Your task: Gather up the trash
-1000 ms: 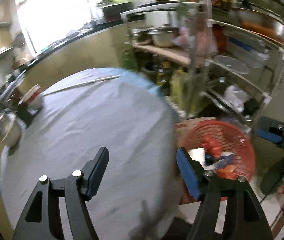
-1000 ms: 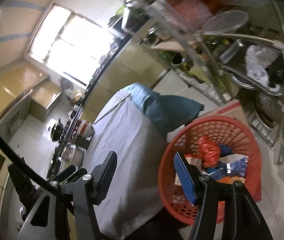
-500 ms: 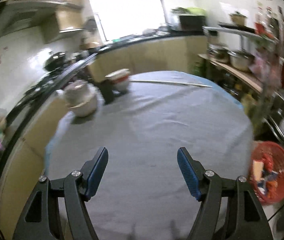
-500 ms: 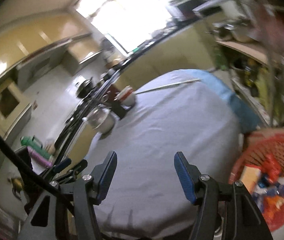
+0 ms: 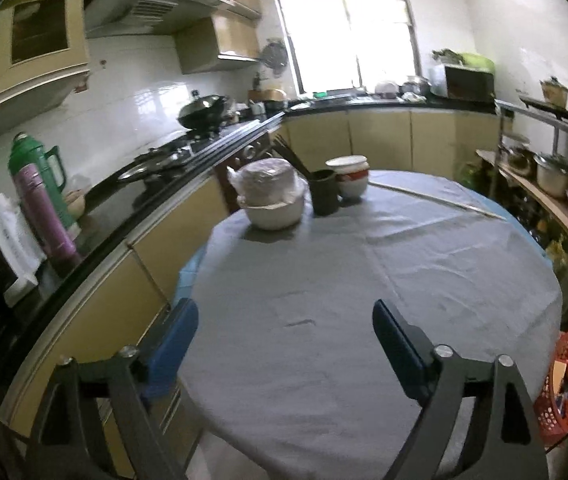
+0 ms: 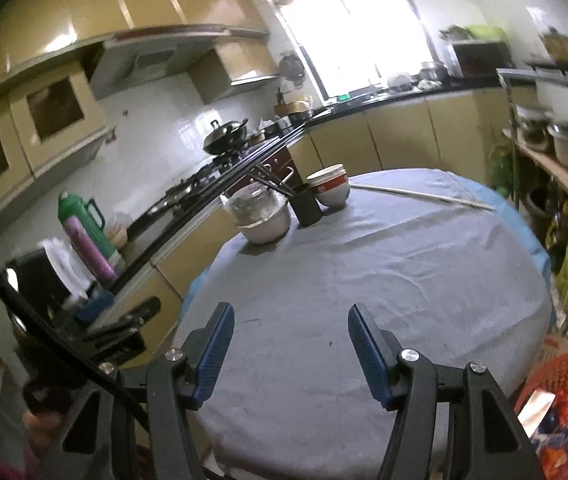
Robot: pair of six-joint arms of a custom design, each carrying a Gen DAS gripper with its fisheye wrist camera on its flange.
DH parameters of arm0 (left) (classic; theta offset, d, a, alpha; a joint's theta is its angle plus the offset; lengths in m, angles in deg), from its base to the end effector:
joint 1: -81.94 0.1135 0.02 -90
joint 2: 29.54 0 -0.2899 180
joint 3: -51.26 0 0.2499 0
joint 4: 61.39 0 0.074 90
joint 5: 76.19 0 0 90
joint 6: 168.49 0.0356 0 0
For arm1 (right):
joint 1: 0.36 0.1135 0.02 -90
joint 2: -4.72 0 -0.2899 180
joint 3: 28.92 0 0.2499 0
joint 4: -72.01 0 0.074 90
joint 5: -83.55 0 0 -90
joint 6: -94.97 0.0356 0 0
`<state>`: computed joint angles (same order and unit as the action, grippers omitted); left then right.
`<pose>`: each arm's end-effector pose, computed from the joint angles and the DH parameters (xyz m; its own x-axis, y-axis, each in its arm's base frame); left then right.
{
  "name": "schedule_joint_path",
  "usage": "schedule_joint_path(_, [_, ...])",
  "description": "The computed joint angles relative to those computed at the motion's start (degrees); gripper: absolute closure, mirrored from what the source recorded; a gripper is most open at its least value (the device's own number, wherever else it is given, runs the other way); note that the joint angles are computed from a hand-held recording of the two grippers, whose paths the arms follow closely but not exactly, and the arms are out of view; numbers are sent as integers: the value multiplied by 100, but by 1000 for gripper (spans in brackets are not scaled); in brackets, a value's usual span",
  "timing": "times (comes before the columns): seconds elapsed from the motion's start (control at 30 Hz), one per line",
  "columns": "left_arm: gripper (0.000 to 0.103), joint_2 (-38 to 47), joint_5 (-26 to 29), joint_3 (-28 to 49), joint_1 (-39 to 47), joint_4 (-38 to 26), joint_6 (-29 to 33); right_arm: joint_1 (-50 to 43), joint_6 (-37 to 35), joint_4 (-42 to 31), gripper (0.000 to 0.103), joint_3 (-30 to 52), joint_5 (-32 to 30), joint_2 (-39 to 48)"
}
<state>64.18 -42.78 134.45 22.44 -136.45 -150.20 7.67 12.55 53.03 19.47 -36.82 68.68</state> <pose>0.1737 -0.2363 0.2638 -0.5783 -0.0483 -0.8144 -0.3418 0.9207 0.1882 0.2150 0.0485 0.2475 -0.6269 0.0265 -0.7786 -0.4541 0.7996 0.3929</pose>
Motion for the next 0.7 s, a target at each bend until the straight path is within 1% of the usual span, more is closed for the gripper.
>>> schedule_joint_path(0.1, [13, 10, -214, 12, -31, -512, -453, 466, 9, 10, 39, -1, 479, -90])
schedule_joint_path(0.17, [12, -12, -232, -15, -41, -615, -568, 816, 46, 62, 39, -1, 825, -71])
schedule_joint_path(0.33, [12, -258, -123, -270, 72, -532, -569, 1304, 279, 247, 39, 48, 1277, 137])
schedule_joint_path(0.4, [12, -346, -97, -341, 97, -565, -626, 1416, 373, 296, 39, 42, 1369, 193])
schedule_joint_path(0.47, [12, -484, -67, -467, 200, -452, -525, 1560, 466, 370, 39, 36, 1503, 273])
schedule_joint_path(0.6, [12, -637, -24, -618, 245, -540, -709, 1768, 545, 464, 39, 39, 1698, 429])
schedule_joint_path(0.7, [12, -742, 58, -740, 323, -459, -695, 1925, 532, 512, 39, 54, 1849, 539])
